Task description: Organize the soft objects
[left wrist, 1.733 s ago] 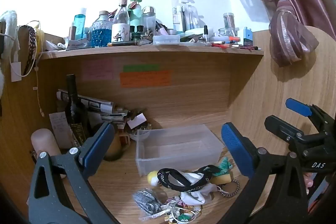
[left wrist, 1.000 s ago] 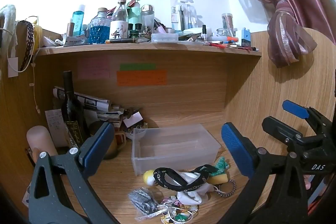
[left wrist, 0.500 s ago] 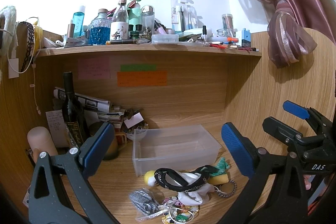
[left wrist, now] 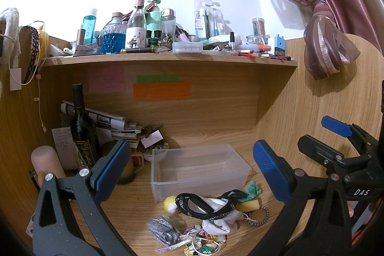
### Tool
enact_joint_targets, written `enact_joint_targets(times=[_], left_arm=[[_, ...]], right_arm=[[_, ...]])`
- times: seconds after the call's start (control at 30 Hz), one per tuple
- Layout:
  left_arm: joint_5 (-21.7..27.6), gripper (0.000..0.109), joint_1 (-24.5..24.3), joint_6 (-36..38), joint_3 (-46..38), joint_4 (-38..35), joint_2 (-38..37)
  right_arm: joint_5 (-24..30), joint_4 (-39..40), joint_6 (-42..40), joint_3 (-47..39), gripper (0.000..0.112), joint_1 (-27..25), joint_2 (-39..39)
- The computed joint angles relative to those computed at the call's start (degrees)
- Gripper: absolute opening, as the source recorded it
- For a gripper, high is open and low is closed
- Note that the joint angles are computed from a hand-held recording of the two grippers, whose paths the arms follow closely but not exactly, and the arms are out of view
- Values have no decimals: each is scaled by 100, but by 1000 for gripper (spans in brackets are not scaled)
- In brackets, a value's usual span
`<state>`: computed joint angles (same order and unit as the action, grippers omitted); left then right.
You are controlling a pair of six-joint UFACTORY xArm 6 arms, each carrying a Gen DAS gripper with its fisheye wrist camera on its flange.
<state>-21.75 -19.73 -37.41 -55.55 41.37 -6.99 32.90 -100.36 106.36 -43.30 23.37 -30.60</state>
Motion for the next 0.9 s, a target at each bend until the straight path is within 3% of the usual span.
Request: enact_joint_targets(times=[0.9], left_arm=[[-10,103,-35,86,46,-92,-37]], right_arm=[[41,-22,17,2,103,33,-3]])
